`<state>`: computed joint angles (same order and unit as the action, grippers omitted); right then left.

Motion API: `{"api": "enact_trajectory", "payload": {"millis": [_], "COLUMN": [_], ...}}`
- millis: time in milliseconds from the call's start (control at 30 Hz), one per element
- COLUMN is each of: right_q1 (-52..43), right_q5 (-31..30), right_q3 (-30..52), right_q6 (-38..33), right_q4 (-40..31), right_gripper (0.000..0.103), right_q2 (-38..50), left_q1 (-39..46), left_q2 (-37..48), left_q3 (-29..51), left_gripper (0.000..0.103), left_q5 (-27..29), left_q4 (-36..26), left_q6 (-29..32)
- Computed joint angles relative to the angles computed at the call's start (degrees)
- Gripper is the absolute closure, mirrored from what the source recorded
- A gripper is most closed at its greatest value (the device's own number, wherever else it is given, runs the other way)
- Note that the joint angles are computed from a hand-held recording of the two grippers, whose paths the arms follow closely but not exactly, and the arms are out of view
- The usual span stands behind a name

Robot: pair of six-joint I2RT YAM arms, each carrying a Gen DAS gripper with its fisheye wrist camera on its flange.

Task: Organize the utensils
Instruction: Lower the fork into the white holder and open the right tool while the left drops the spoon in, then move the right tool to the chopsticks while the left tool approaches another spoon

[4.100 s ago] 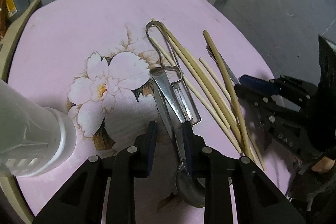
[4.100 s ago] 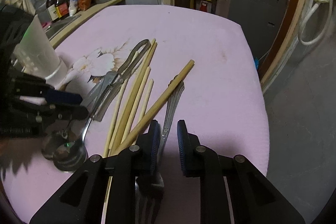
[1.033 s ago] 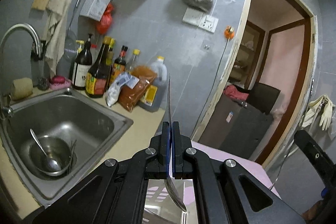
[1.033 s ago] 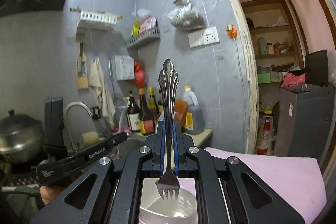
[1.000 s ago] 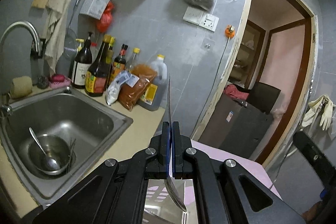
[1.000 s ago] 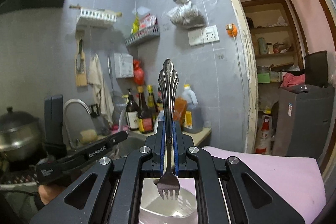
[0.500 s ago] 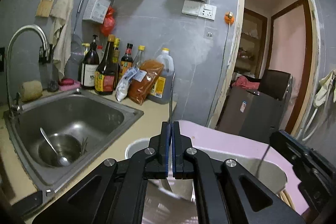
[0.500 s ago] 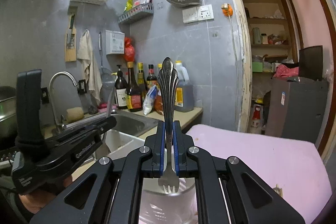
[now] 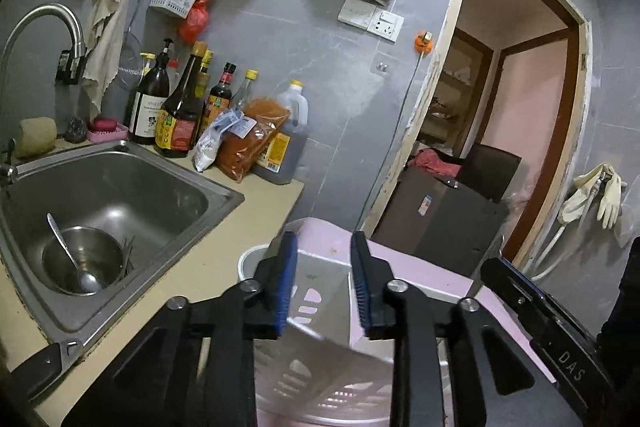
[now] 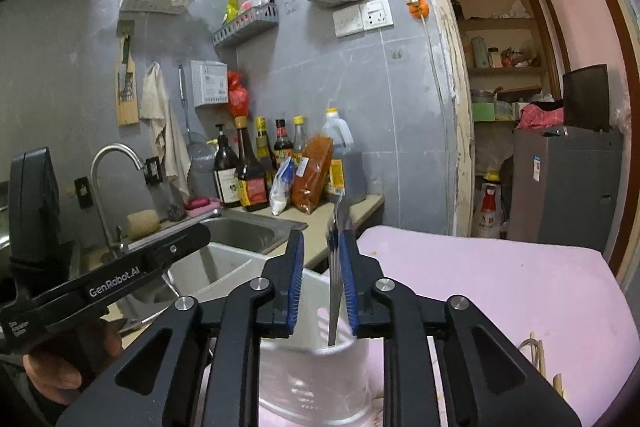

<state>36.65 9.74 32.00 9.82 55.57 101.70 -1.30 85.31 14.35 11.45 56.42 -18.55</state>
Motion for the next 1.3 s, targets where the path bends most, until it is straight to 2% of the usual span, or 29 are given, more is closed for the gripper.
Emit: {"api": "enact_trajectory", "payload": {"millis": [133, 200, 233, 333, 367, 467, 500, 633, 800, 967, 1100, 1167, 1300], "right_q1": [-0.5, -0.7, -1.0, -1.7, -1.9, -3.3, -3.8, -6.7, -10.8, -17.2, -21.7, -24.9, -29.9], "right_q5": [0.5, 1.4, 1.7, 3.8, 4.3, 5.9, 6.2, 6.5, 6.1, 2.5, 0.2, -2.6, -7.2], "right_q3": [-2.4, -3.6, -4.8, -8.0, -8.9, -13.1, -14.5, -19.9, -24.4, -27.4, -29.0, -29.6, -31.2], "right_q6": [0.5, 0.3, 0.4, 0.0, -0.2, -0.9, -1.3, -3.4, -7.2, -8.5, -9.4, -9.5, -9.8], "right_q4": [1.4, 1.8, 2.4, 2.7, 2.6, 2.3, 1.6, -4.4, -18.2, -32.7, -38.8, -40.3, -40.9], "right_gripper": [0.077, 0.066, 0.056, 0.045, 0.037, 0.024, 0.023, 0.001, 0.000, 0.000, 0.000, 0.000, 0.000], "right_q2": [-3.3, -5.0, -6.5, -11.5, -12.9, -19.6, -22.2, -34.9, -52.3, -67.2, -72.6, -72.2, -71.0], "left_q1": [-0.2, -1.0, -1.7, -4.5, -5.8, -9.9, -11.2, -17.9, -27.2, -34.2, -39.4, -41.5, -43.9], "left_q2": [-5.0, -8.0, -9.7, -14.1, -15.6, -19.8, -21.0, -24.8, -26.4, -22.7, -17.8, -14.5, -8.0], "left_q3": [-1.2, -1.4, -1.5, -2.2, -2.7, -3.6, -3.9, -5.2, -5.3, -4.2, -2.8, -2.2, 0.7], "left_gripper": [0.056, 0.050, 0.045, 0.025, 0.019, 0.007, 0.005, 0.002, 0.002, 0.002, 0.002, 0.002, 0.002], "left_q5": [0.4, 0.2, 0.1, -1.7, -2.7, -5.8, -6.8, -11.8, -18.0, -22.1, -25.1, -26.2, -26.4], "left_q4": [-2.0, -4.2, -5.7, -8.3, -8.5, -10.2, -10.4, -10.9, -13.3, -13.1, -12.8, -12.0, -15.0], "left_q6": [0.1, 0.3, 0.7, 1.6, 1.9, 2.9, 3.3, 5.1, 6.3, 5.9, 6.0, 6.0, 5.7]}}
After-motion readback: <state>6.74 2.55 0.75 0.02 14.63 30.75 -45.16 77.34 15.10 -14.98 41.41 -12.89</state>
